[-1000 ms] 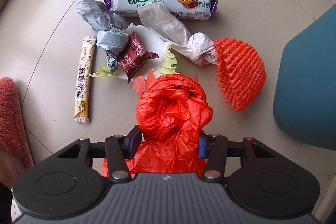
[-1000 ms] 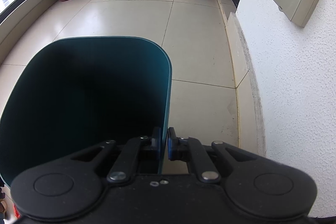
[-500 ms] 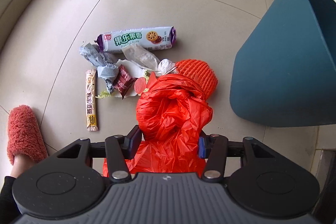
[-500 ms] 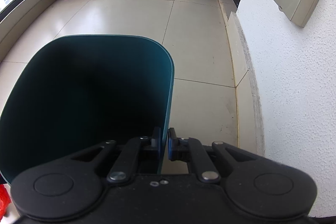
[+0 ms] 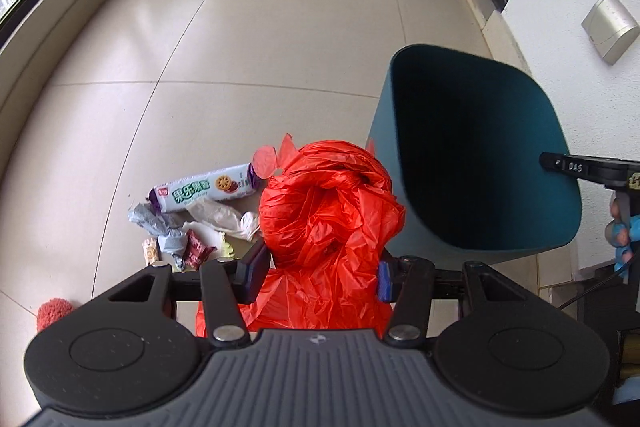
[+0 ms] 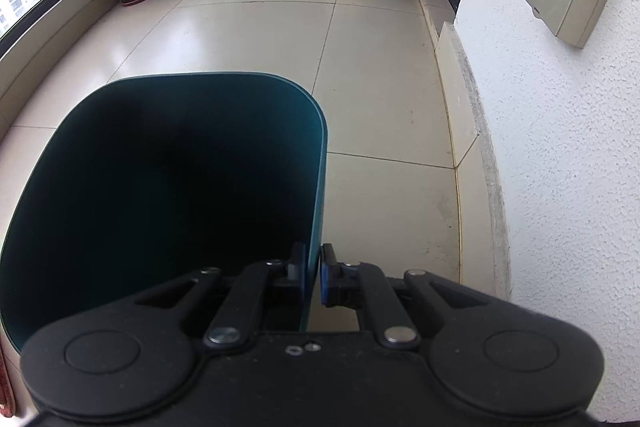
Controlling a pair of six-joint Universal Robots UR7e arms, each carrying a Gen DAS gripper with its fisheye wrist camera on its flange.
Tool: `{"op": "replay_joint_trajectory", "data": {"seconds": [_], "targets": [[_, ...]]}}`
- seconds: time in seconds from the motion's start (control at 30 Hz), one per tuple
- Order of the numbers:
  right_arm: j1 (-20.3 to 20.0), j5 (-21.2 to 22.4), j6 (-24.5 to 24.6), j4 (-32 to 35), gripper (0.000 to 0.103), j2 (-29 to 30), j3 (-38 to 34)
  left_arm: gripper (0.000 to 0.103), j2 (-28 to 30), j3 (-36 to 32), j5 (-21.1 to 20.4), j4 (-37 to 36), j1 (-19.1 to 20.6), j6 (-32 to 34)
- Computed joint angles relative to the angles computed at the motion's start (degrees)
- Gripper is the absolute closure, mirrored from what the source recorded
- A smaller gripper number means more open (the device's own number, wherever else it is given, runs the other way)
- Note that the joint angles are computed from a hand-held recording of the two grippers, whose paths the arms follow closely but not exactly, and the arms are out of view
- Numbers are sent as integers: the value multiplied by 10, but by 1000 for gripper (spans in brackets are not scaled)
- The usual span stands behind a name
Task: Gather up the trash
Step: 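Lift the red bag with the left gripper and lower it into the bin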
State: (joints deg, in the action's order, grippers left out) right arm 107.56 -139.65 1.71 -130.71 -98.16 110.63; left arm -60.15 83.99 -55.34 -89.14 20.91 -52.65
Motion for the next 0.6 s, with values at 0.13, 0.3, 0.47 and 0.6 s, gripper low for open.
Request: {"op": "replay_joint_trajectory", "data": {"seconds": [0.13,0.3,0.47,0.6], "targets": [[-4,8,5,2,96,-3,-1,52,48,-59,10,-11,-2,33],[-9,15,-3,-1,96,-7,-1,52,119,-130,2,-57,4,80],[-13,24,0,4,96,-12,-4,52,181,-176,-13,-98,13,123],[-17,32,-6,2,95,-16,-3,52,225,-203,-24,-97,27,129]]}}
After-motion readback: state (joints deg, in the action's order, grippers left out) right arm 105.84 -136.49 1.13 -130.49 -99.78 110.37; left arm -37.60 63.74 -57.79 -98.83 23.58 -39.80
